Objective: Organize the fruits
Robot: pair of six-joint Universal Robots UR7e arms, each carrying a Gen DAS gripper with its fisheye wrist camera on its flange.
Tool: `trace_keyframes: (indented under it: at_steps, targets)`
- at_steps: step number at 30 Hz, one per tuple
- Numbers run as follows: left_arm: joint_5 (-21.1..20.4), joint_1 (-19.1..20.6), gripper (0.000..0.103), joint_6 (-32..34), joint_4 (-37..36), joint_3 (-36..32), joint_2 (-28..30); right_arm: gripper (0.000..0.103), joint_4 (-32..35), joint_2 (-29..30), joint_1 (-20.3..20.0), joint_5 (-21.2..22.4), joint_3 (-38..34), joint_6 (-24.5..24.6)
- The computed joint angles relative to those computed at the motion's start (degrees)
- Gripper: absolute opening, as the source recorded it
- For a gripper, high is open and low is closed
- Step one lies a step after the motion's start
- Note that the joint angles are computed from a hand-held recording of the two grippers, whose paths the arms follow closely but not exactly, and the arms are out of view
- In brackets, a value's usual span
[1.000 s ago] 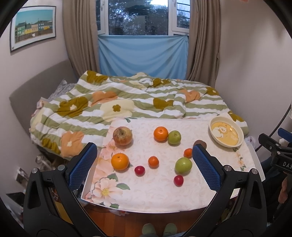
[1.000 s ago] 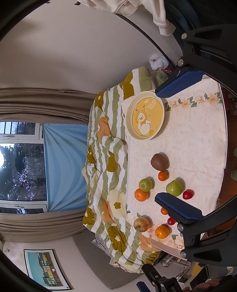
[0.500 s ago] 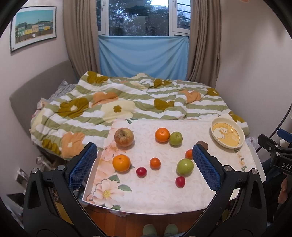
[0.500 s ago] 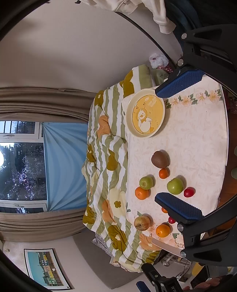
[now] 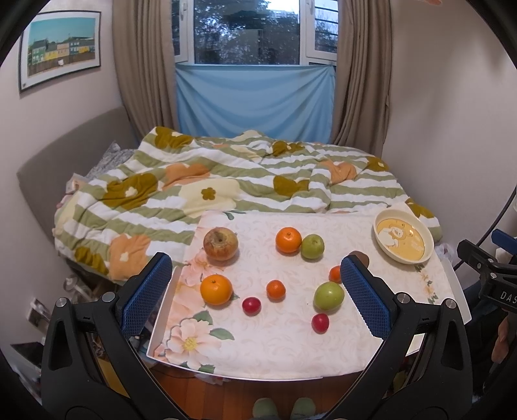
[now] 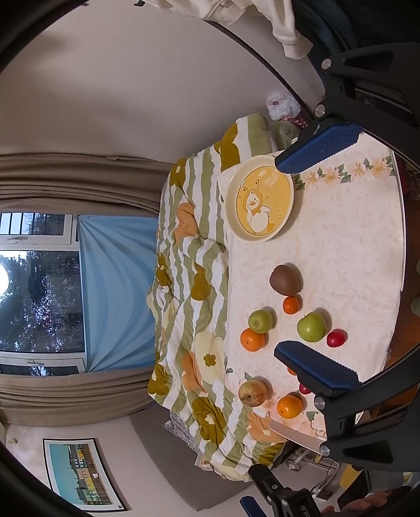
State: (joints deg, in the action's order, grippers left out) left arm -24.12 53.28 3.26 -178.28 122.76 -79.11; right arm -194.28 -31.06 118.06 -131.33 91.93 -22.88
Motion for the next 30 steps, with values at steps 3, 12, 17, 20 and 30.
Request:
trace_keyframes:
  at_steps: [3,12,17,20,30]
  targets:
    - [0.0,-0.1,0.103,0.0,0.0,0.1,-0.1,0.103,-0.2,0.1,0.1,-0.2,-0.1,-0.1]
    - [0.0,0.0,0.103,0.3,-0.2,0.1,-0.1,0.103,0.3,0.1,0.2,0.1,-0.2,0.1]
    - [-0.1,0.1,0.103,0.3,0.1,0.0,-0.4,0.103,0.5,0.1,0.3,0.2,-0.4,0.2]
    - [-0.1,0.1,0.103,0.4,-0.1,0.1,-0.4,0.103,0.5,0.2,0.5,0.1,-0.5,0.5]
    - [0.3,0.0,0.103,-1.5,2.4,-0.2,-1.2,0.103,2.1,-1.1,0.5,1.1,-0.2,0.1]
